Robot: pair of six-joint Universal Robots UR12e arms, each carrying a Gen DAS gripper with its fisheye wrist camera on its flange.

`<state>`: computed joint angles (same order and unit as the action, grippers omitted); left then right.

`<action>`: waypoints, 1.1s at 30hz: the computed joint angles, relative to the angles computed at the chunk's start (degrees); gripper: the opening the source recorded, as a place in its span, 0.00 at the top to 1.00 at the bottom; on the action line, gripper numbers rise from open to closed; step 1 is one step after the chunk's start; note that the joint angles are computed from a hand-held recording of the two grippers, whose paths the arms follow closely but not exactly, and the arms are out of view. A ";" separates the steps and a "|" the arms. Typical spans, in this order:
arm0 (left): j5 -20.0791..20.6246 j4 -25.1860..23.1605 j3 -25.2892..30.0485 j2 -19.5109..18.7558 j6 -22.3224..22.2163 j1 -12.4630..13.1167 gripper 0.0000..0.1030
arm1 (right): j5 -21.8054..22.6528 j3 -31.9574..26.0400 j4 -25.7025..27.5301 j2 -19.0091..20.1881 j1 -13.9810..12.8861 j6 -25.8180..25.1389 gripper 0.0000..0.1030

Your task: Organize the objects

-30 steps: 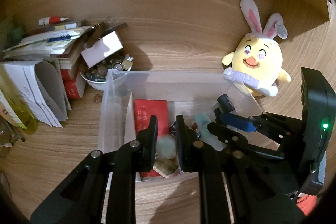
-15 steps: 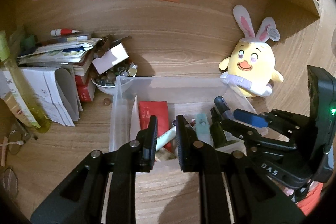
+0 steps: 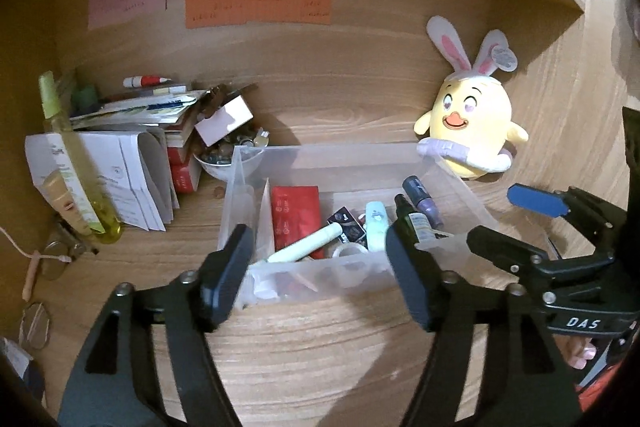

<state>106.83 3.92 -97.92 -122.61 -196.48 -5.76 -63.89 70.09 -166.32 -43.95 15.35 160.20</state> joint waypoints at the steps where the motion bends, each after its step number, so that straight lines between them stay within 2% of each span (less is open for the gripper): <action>1: 0.41 0.17 -0.11 0.03 0.10 -0.18 0.26 | 0.17 0.57 -0.69 -0.28 -0.11 0.21 0.20; 5: 2.49 0.94 -0.63 0.08 0.34 -1.03 0.13 | 0.87 2.40 -2.05 -1.27 -0.51 0.57 0.18; 10: 3.48 1.54 -1.32 0.13 0.05 -1.69 0.08 | 1.13 4.23 -3.37 -2.00 -0.83 1.02 0.15; 18: 3.81 2.28 -2.14 0.14 0.21 -2.30 0.06 | 1.21 5.72 -3.16 -2.51 -1.07 1.38 0.15; 33: 3.27 2.24 -2.68 0.27 -1.15 -1.84 0.06 | 1.41 6.00 -2.83 -2.56 -1.12 1.54 0.15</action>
